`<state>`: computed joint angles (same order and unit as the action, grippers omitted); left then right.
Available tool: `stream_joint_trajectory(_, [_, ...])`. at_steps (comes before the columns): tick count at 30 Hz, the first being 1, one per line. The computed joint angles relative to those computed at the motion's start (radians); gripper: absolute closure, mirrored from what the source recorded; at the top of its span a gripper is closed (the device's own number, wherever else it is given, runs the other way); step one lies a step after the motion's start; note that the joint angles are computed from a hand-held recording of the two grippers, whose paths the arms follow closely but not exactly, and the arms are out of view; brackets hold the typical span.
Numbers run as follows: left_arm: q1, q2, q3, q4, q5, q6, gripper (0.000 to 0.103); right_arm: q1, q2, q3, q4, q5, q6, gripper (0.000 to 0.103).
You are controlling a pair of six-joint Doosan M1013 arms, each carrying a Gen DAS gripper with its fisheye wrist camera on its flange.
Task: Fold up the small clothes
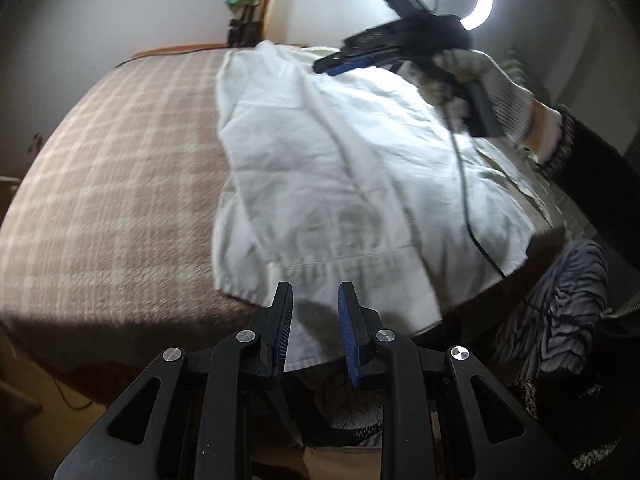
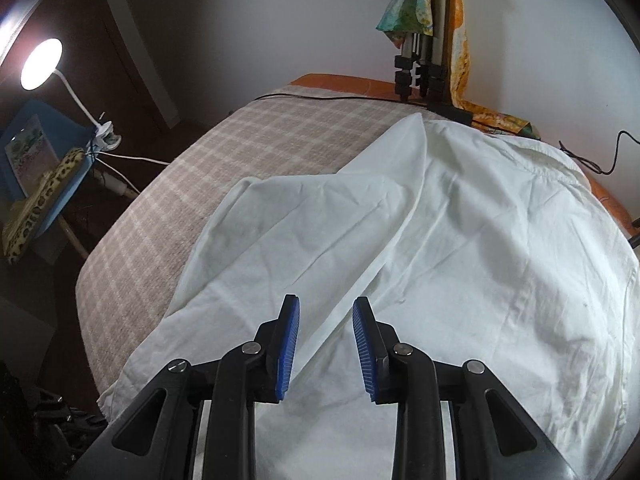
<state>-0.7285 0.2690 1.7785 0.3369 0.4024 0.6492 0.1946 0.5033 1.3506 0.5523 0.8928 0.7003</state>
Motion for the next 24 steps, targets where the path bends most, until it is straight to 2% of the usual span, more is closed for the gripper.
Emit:
stream_joint_trajectory(5, [-0.004, 0.013, -0.013, -0.005, 0.030, 0.005, 0.081, 0.006, -0.013, 0.044, -0.002, 0.023, -0.081, 0.075])
stream_joint_trajectory(7, [-0.005, 0.014, -0.012, 0.040, 0.038, -0.049, 0.081, 0.015, -0.017, 0.058, -0.053, 0.006, -0.074, 0.075])
stream_joint_trajectory(10, [-0.005, 0.005, -0.002, 0.157, 0.051, -0.201, 0.079, 0.025, -0.018, 0.077, -0.116, -0.012, -0.066, 0.075])
stream_joint_trajectory(12, [-0.006, 0.002, 0.001, 0.225, 0.067, -0.290, 0.063, 0.033, -0.021, 0.090, -0.175, -0.035, -0.051, 0.075])
stream_joint_trajectory(14, [-0.001, 0.001, 0.002, 0.266, 0.081, -0.351, 0.054, 0.034, -0.027, 0.097, -0.183, -0.040, -0.057, 0.075])
stream_joint_trajectory(16, [0.008, 0.006, -0.002, 0.255, 0.094, -0.367, 0.053, 0.030, -0.027, 0.090, -0.164, -0.019, -0.049, 0.073])
stream_joint_trajectory(22, [0.043, 0.015, 0.000, 0.159, 0.040, -0.323, 0.053, 0.024, -0.029, 0.051, -0.077, 0.037, -0.032, 0.064])
stream_joint_trajectory(24, [0.056, 0.014, 0.008, 0.107, 0.004, -0.300, 0.053, 0.030, -0.025, 0.033, -0.062, 0.063, -0.006, 0.049])
